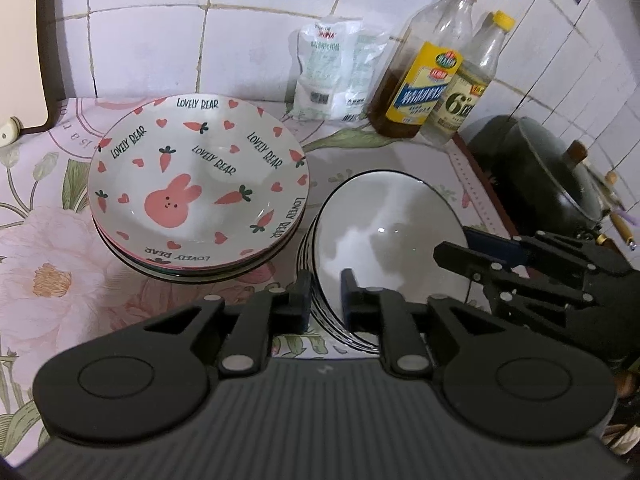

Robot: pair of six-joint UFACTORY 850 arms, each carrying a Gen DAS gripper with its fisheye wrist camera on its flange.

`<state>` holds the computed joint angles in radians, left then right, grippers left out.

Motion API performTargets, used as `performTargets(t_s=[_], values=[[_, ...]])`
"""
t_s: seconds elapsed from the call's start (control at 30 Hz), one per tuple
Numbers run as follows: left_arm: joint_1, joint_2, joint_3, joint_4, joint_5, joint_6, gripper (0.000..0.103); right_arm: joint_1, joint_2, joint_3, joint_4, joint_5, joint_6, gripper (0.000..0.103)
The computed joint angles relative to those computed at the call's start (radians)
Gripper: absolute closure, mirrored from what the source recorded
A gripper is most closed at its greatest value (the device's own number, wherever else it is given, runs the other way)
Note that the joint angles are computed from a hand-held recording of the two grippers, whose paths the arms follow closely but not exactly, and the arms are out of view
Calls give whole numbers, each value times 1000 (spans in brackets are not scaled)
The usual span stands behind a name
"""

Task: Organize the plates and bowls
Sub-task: 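Carry the third bowl onto the bowl stack and open both grippers, then close both grippers on the rim of the three-bowl stack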

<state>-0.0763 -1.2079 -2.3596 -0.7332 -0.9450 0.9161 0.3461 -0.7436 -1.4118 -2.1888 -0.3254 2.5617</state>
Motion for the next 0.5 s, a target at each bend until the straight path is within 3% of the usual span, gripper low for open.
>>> performTargets(t_s=[0.1,0.17,0.33,0.5], values=[[21,30,65,-110,7,78,77,-3,39,66,-207,-40,203,68],[34,63,134,-198,31,158,70,-1,64,106,-282,-75,277,57],[63,101,236,-363,37,294,60,17,106,190,-360,-167,338,38],[77,112,295,-423,38,311,56,34,102,231,-413,-242,397,30]])
